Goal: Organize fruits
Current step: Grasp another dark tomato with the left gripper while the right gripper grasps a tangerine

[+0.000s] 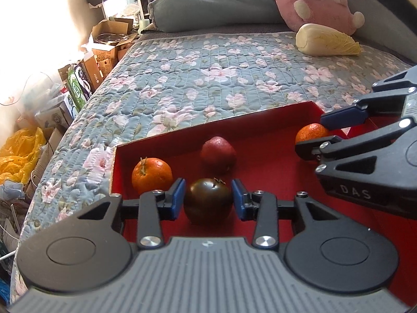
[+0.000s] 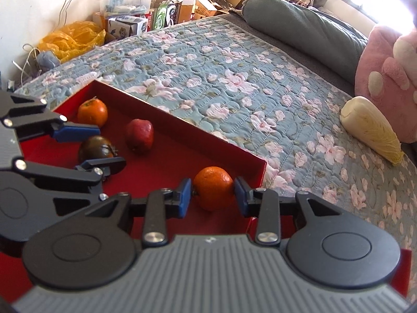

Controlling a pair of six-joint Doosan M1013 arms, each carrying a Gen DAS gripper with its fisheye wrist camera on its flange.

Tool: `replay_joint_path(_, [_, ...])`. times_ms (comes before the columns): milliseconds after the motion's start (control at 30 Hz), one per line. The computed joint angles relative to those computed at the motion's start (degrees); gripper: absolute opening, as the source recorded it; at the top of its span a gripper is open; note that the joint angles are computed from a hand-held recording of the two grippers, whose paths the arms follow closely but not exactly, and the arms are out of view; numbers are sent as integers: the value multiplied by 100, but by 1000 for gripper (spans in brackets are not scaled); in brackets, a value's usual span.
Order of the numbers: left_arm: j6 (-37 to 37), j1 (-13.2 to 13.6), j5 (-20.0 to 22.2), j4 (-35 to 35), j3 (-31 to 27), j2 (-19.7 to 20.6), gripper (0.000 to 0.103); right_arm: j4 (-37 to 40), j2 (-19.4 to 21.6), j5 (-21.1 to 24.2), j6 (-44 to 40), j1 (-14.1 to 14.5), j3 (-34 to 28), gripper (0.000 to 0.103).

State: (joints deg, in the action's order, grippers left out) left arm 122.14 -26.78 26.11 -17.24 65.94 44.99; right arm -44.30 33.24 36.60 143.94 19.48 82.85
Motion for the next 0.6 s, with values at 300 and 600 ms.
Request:
replay_joint_path(300, [-274, 52, 217, 54, 38, -73, 44, -440, -339, -378, 702, 119, 396, 30])
replay_joint_path(600, [-847, 112, 255, 358, 128, -172, 44, -125, -404, -368, 66, 132, 530, 54])
